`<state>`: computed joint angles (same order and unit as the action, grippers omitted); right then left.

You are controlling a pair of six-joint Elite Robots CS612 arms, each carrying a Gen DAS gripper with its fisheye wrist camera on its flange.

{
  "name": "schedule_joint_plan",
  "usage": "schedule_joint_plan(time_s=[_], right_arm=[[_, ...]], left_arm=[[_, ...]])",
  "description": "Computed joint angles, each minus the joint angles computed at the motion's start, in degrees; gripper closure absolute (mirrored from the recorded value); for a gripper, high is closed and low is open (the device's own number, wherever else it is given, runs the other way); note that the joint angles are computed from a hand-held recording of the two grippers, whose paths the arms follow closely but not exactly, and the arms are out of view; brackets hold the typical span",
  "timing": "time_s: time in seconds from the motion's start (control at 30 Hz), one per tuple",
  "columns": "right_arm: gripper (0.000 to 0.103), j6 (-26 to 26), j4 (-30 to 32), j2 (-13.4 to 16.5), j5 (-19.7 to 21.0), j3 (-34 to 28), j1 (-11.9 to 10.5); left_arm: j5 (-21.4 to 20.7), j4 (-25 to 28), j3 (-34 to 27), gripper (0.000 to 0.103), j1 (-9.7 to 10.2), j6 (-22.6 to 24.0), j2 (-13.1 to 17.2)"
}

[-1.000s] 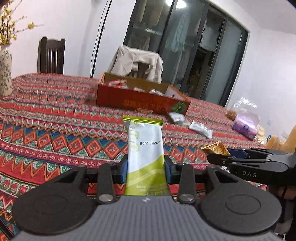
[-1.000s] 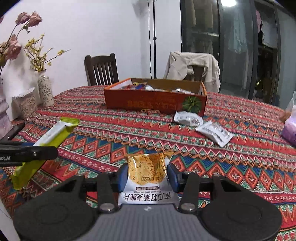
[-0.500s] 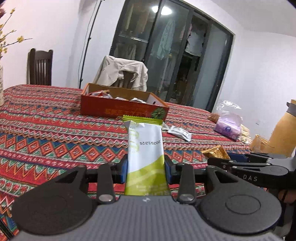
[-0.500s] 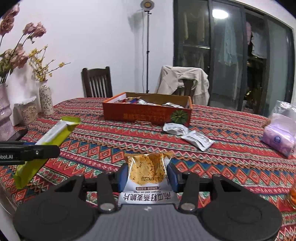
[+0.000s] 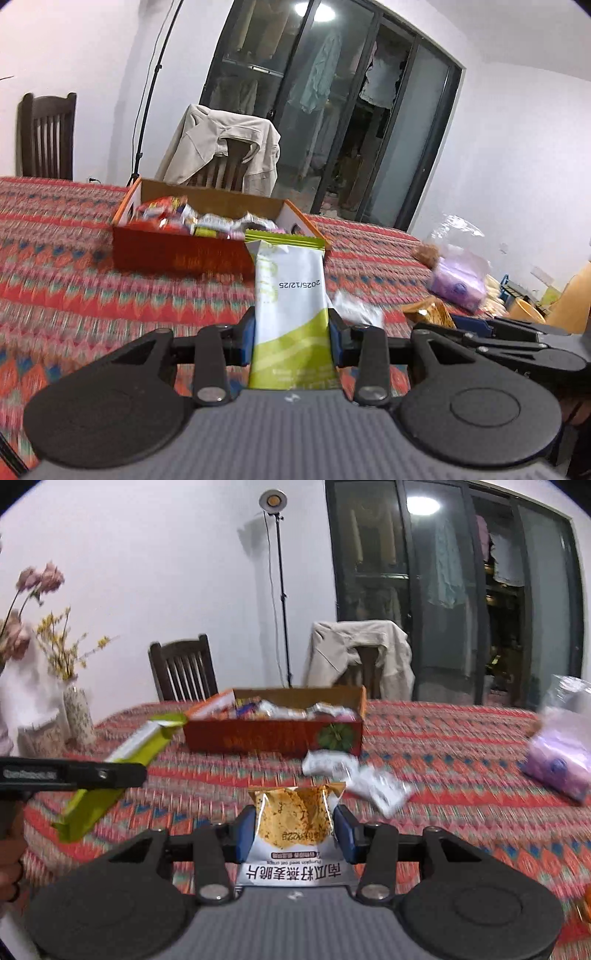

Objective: Organize snacks
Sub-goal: 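Carry both packets into the cardboard box and open both tools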

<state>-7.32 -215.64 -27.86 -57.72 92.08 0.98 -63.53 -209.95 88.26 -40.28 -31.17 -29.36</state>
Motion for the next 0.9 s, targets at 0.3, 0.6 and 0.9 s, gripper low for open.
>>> schedule_joint_plan(time_s=[0.3,0.6,0.9], right_arm=[[0.058,2.71,22.99,9.7,-2.98,-30.51,3.4],[0.055,-3.57,43.82,23.02,-14.71,-58.91,7.01],[0.025,-6.64,32.3,18.48,-15.11,-49.39,6.52]], left_arm=[[-6.35,18.71,-23.0,0.065,7.38,-0.18,7.51],[-9.61,36.75,-46.6,0.065,10.74,-2.42,18.19],[-12.44,40.47,-52.36,0.032,11.49,-6.69,21.6]])
